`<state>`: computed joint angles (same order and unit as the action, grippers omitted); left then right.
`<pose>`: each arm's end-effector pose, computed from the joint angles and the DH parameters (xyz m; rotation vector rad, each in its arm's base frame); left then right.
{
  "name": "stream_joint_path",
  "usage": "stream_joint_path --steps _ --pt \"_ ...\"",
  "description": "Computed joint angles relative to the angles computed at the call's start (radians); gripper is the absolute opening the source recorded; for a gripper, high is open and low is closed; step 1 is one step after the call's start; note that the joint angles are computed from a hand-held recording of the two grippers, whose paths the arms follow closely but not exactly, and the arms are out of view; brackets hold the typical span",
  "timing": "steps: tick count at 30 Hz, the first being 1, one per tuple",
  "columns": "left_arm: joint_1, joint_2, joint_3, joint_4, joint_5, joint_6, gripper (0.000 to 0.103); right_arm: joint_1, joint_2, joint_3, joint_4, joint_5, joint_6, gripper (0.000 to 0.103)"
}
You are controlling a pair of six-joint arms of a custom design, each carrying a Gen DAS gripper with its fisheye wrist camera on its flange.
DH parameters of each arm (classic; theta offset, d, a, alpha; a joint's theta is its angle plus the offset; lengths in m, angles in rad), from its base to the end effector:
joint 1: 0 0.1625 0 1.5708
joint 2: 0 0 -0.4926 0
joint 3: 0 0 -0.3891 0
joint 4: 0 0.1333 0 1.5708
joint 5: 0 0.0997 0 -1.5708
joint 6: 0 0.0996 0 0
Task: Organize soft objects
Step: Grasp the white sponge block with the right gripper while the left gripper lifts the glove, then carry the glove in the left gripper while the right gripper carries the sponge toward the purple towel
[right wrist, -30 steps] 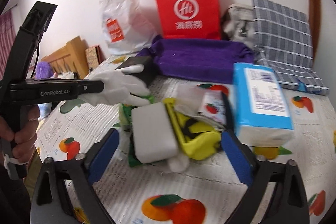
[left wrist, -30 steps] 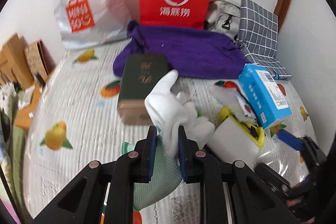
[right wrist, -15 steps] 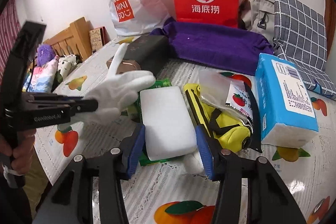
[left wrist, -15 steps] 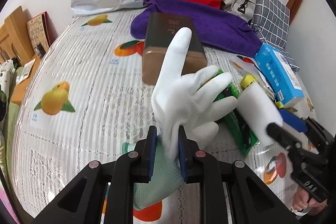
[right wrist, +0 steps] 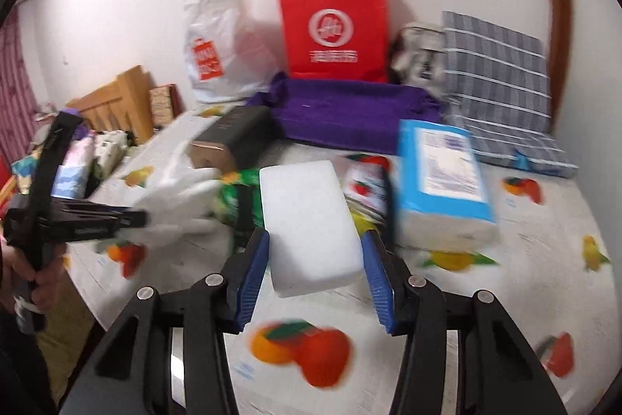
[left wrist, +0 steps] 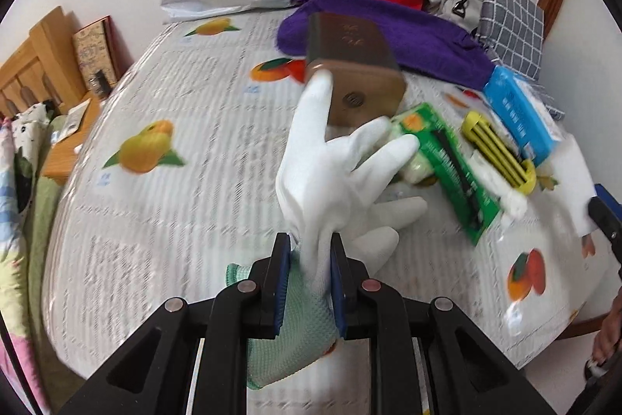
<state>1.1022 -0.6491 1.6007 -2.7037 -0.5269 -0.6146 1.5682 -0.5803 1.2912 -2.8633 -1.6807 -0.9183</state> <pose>-0.1318 -0.7462 0.1121 -0.2751 2.1850 -0.8234 0.1202 -0.8448 0.1507 1.1585 -2.4519 0.6607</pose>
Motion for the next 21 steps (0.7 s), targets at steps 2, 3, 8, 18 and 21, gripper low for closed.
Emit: stream_joint_path --steps 2,3,8,18,21 --pt "-0.001 -0.018 0.029 -0.006 -0.018 -0.020 0.019 -0.013 -0.009 0.006 -0.020 -0.023 0.002 0.049" --pt "-0.001 -0.022 0.039 -0.009 -0.023 -0.027 0.019 -0.021 -0.012 0.005 -0.022 -0.036 0.010 0.049" --pt "-0.002 -0.018 0.057 -0.052 -0.037 -0.027 0.052 -0.051 -0.009 -0.008 -0.026 -0.090 0.044 0.051" --pt "0.015 0.035 -0.015 -0.055 -0.023 -0.007 0.074 -0.072 0.031 -0.049 -0.028 -0.107 0.043 0.078" --pt "0.028 0.051 -0.039 -0.044 -0.038 -0.012 0.074 -0.067 0.055 -0.080 -0.016 -0.139 0.049 0.078"
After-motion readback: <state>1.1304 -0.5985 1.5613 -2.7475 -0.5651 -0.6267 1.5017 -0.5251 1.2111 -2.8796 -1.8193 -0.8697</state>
